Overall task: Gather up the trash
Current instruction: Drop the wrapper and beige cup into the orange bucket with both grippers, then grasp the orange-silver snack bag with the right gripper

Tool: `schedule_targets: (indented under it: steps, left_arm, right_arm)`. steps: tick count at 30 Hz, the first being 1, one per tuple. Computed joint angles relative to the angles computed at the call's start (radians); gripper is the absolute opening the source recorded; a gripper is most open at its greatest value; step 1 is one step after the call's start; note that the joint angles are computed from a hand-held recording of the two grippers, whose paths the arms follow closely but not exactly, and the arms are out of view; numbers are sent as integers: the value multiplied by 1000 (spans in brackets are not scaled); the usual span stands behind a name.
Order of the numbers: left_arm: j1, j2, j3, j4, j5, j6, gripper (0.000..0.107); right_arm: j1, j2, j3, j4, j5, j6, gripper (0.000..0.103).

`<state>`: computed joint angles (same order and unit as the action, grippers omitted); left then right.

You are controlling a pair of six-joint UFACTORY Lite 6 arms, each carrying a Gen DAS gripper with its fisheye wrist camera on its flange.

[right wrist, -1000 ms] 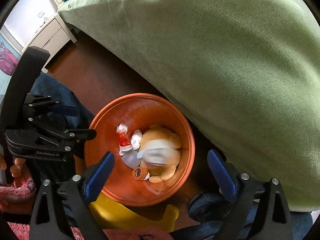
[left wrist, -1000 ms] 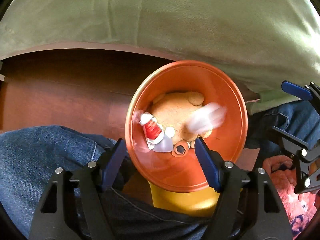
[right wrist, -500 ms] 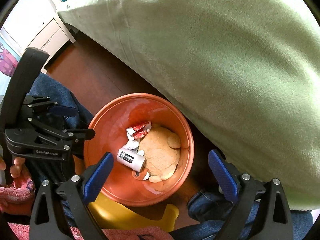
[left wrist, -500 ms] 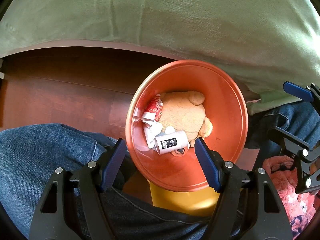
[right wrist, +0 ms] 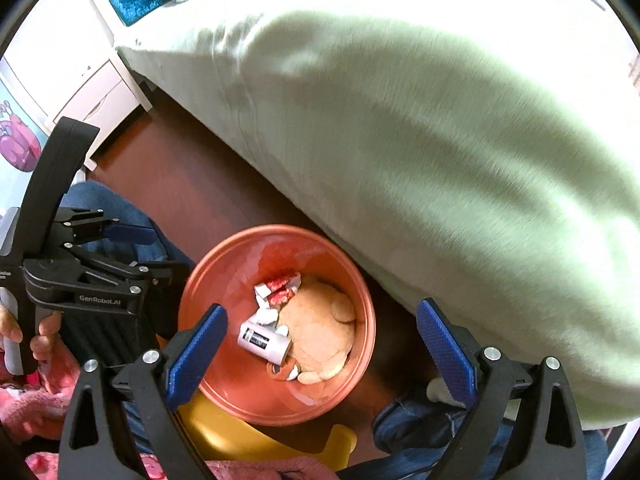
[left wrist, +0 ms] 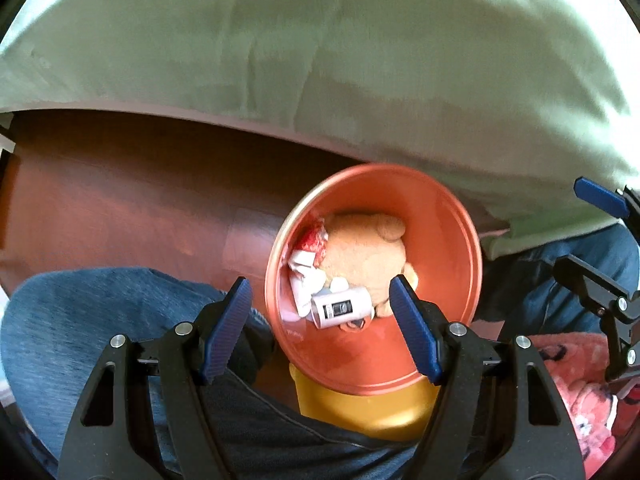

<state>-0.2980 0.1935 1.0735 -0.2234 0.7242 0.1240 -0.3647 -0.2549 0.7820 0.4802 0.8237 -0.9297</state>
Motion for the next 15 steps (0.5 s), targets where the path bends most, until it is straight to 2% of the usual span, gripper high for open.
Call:
schedule_targets:
  steps: [6, 12, 15]
  left_arm:
    - [2, -45, 46, 32, -8, -33, 70]
    - [-2, -33, 105, 45, -14, -62, 70]
    - [-2, -32, 124, 49, -10, -56, 70]
  right_arm:
    - [-42, 44, 173, 93, 90, -26, 94]
    - [-59, 286, 558, 228, 161, 80, 95]
    - [-47, 475, 826, 288, 213, 202, 95]
